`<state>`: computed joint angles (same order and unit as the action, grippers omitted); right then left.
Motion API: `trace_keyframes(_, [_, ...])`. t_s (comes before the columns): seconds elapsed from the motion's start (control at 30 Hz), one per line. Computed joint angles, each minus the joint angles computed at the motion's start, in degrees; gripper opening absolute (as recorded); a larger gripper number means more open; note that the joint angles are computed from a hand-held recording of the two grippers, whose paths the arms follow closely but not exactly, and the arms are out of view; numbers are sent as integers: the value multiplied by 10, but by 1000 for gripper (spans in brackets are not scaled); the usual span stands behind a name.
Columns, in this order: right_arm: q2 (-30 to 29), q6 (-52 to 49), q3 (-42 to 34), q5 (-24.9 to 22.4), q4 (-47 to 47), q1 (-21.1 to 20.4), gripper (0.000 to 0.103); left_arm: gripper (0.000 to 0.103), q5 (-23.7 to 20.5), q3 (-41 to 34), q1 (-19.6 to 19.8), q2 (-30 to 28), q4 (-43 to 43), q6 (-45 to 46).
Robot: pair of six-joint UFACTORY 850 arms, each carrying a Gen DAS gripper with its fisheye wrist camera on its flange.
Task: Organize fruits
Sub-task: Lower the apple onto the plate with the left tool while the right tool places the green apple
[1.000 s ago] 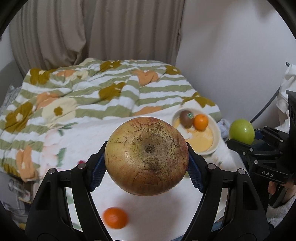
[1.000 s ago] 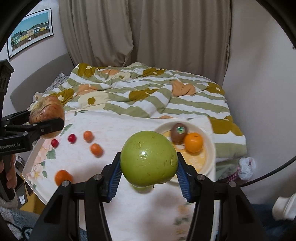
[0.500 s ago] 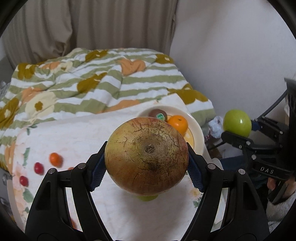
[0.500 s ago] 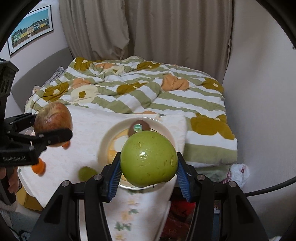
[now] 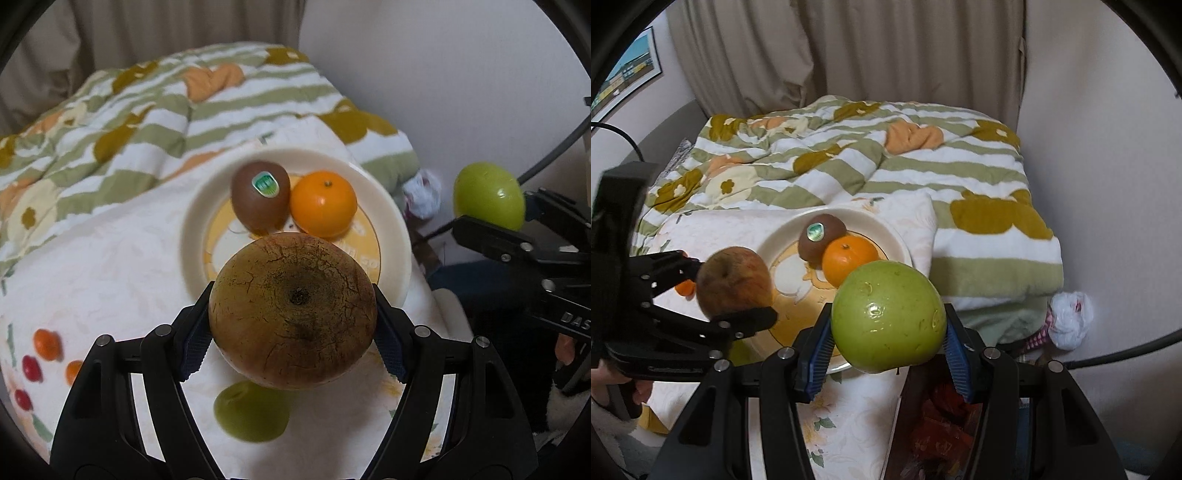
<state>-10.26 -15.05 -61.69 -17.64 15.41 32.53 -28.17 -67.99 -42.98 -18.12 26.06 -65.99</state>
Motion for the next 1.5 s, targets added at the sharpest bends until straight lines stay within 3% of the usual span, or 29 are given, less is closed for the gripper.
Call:
trace_keyframes(0.3, [-4,83,8,1,-38,-3,51,83,-1,-32,10,-48,-81,135])
trace_keyframes(0.6, [6,117,20,6,-55,-5,51,84,-5,-46,11,-68,-103,173])
trace_keyframes(0.63, [7,116,21,8,-54,-6,51,85,-1,-43,10,-65,-93,162])
trace_keyframes(0.7, [9,113,24,10,-51,-6,51,102,16,-32,8,-51,-58,125])
trace_keyframes(0.8, [13,104,26,11,-43,-6,51,103,26,-18,3,-27,7,57])
trace_keyframes(1.13, [16,21,24,10,9,-9,51,103,-17,23,-7,35,76,-63])
trace_keyframes(1.5, [-13,-221,1,3,162,-7,51,103,-96,85,-35,110,139,-217])
